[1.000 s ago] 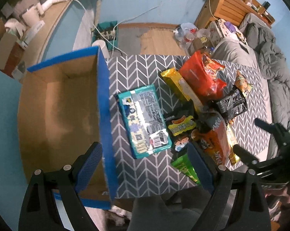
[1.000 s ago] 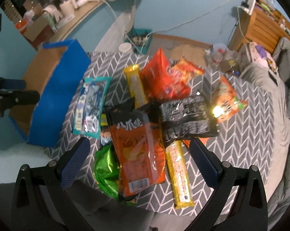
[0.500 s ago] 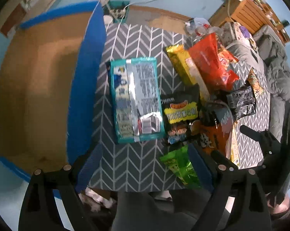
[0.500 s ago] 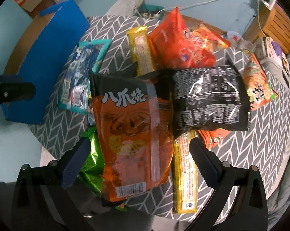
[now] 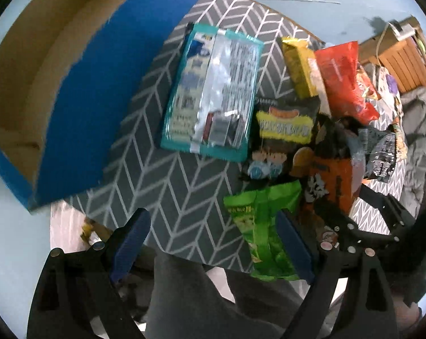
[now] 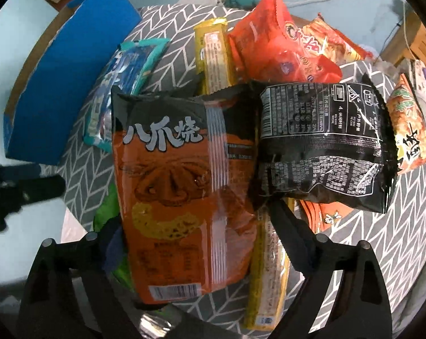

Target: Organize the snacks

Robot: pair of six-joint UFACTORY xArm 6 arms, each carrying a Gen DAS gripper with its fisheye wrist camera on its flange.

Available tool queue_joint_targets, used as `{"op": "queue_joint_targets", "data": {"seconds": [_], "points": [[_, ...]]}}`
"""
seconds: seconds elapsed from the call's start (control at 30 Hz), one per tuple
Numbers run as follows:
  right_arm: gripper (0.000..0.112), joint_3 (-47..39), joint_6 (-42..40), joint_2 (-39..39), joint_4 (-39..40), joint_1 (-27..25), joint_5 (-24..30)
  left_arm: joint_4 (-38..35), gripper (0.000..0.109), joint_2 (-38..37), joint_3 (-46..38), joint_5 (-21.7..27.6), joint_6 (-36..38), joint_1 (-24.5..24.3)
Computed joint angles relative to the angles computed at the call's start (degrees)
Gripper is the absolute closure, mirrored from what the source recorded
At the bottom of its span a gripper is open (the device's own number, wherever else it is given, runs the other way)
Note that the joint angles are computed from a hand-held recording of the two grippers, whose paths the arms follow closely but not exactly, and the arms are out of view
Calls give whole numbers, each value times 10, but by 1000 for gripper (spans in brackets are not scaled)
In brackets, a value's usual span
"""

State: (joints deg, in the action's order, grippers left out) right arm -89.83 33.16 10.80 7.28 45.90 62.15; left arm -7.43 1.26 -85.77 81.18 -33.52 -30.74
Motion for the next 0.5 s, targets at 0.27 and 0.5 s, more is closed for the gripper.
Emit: {"op": "queue_joint_targets", "data": {"seconds": [0.27, 0.5], "points": [[50, 14, -81, -11, 30, -7, -9, -26, 17, -51, 98, -69, -103, -27], [59, 50, -116, -44, 64, -19, -22, -42, 17, -72, 155, -120, -148, -58]]}}
